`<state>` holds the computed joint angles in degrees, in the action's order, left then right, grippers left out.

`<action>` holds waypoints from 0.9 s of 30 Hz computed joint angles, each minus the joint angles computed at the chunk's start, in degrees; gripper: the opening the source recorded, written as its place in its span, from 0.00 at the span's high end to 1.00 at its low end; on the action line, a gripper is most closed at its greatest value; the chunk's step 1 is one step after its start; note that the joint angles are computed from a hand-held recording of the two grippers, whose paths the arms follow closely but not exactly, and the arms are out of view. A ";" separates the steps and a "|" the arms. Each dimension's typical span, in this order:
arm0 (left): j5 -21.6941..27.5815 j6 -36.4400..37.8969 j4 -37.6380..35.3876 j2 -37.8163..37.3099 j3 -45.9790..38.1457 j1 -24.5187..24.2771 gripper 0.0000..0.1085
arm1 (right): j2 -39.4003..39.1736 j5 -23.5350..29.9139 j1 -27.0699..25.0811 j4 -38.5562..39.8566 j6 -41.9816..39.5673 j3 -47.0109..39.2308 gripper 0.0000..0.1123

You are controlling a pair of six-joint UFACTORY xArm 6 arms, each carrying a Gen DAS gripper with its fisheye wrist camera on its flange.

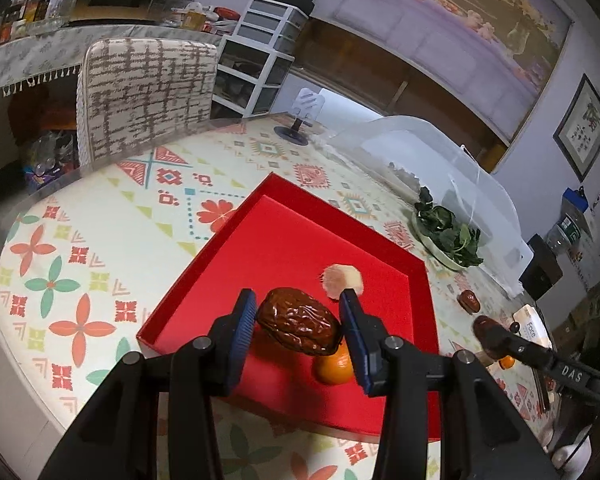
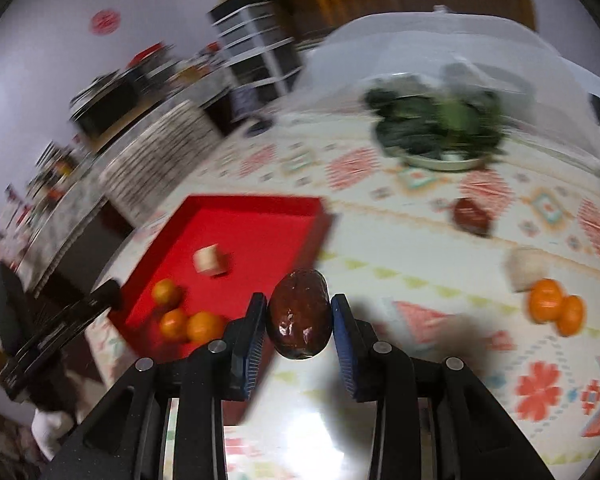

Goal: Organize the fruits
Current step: 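Carry the dates over the red tray and open both grippers to release them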

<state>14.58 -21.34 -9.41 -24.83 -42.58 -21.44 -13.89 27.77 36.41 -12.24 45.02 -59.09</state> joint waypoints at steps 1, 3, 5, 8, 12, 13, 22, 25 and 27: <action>0.04 0.75 -0.86 -0.07 0.14 0.09 0.61 | 1.25 -0.12 0.61 0.43 -0.72 -1.00 0.69; 0.07 2.11 -2.41 -0.07 0.33 0.18 0.61 | 3.46 -0.40 1.55 1.96 -2.43 -2.55 0.69; 0.02 3.75 -4.25 0.06 0.50 0.18 0.61 | 5.18 -0.30 2.21 2.68 -3.17 -3.90 0.69; 0.32 5.28 -5.84 0.39 0.37 0.17 0.61 | 7.12 -0.33 2.67 4.01 -4.16 -5.32 0.69; 0.83 6.35 -6.67 1.12 0.13 -0.04 0.61 | 8.81 0.39 3.05 4.43 -4.40 -6.88 0.68; 0.97 6.44 -6.67 1.38 0.02 -0.09 0.61 | 9.24 0.62 3.08 4.64 -4.61 -7.28 0.68; 1.26 7.63 -8.02 3.11 -0.64 -0.88 0.61 | 15.98 2.63 3.44 4.61 -6.59 -13.63 0.68; 1.24 7.55 -8.37 3.44 -0.73 -0.96 0.61 | 18.08 3.26 3.44 3.53 -6.62 -15.73 0.68; 1.35 7.61 -9.27 3.34 -0.64 -0.80 0.61 | 18.80 3.14 3.32 3.50 -6.71 -16.30 0.68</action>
